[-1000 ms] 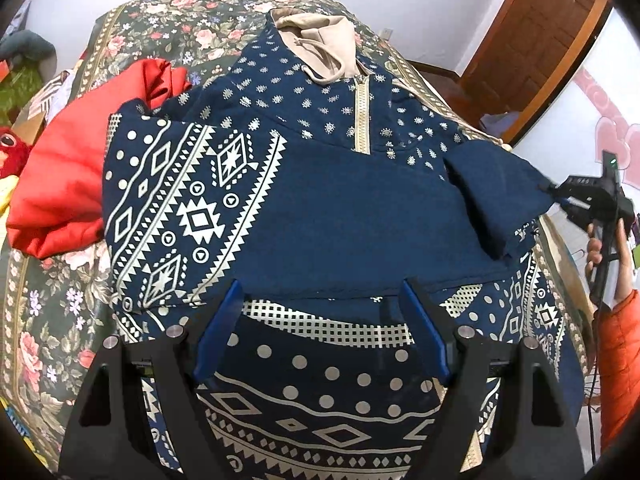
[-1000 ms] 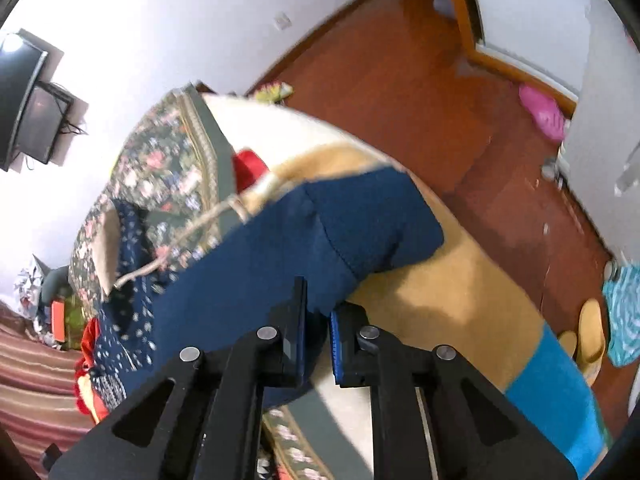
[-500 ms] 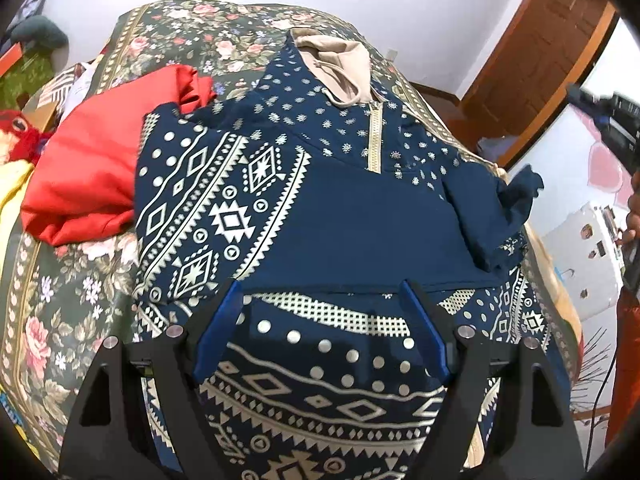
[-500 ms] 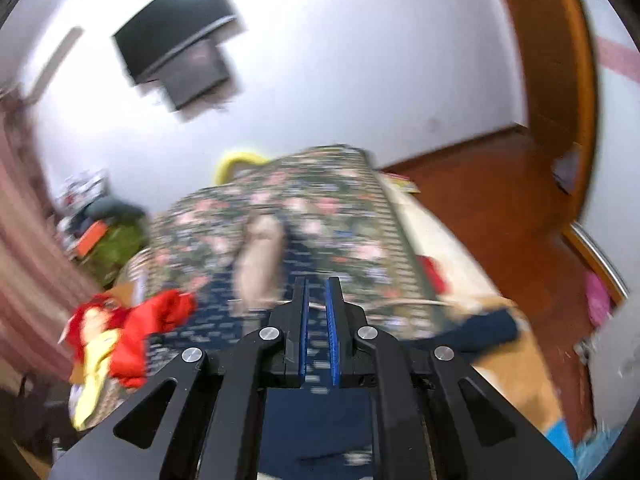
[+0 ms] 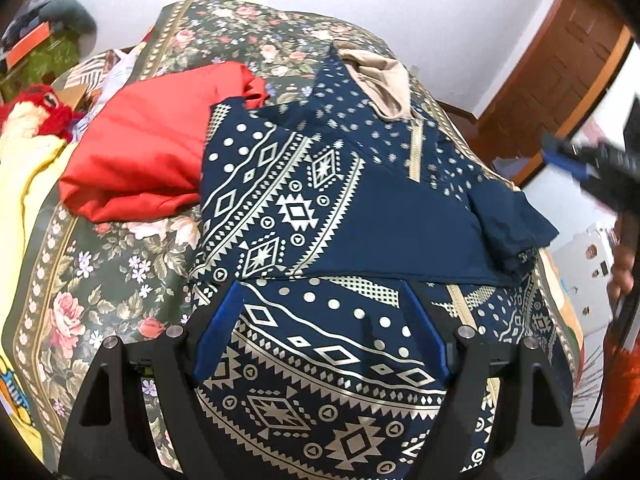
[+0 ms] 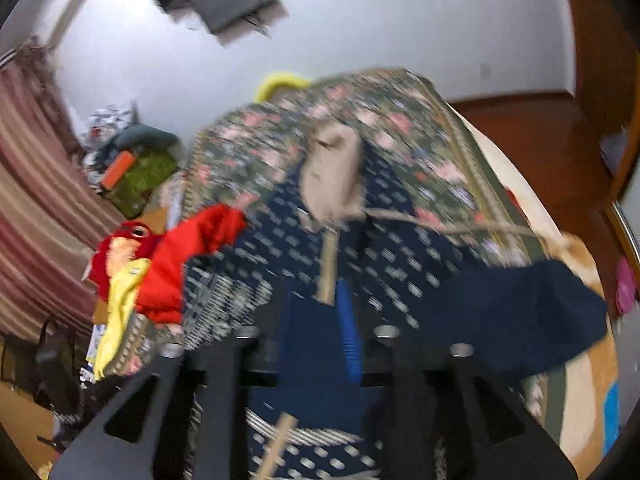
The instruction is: Fold large clothes
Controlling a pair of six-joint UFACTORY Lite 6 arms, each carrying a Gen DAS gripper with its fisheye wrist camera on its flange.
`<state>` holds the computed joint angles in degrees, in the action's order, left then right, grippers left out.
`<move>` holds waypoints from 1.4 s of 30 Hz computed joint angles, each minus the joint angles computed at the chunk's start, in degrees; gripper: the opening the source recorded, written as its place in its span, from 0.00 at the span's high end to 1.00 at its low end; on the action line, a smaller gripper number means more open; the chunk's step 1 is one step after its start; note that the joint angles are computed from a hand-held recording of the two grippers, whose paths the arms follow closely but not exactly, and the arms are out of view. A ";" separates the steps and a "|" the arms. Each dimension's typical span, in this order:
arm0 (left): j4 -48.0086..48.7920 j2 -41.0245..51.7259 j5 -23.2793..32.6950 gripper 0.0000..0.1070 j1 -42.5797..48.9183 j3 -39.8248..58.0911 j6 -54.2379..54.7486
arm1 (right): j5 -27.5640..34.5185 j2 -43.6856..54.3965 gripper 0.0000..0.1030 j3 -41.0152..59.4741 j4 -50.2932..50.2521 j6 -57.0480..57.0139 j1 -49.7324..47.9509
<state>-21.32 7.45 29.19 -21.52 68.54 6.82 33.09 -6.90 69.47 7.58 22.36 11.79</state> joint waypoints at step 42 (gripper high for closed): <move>4.90 6.56 0.14 0.26 -6.77 7.48 -6.45 | -0.97 -3.75 0.94 -2.10 9.27 -10.52 -12.59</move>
<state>-16.42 14.02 29.33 -28.28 76.02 0.37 32.12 -10.65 67.37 16.85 11.84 -0.80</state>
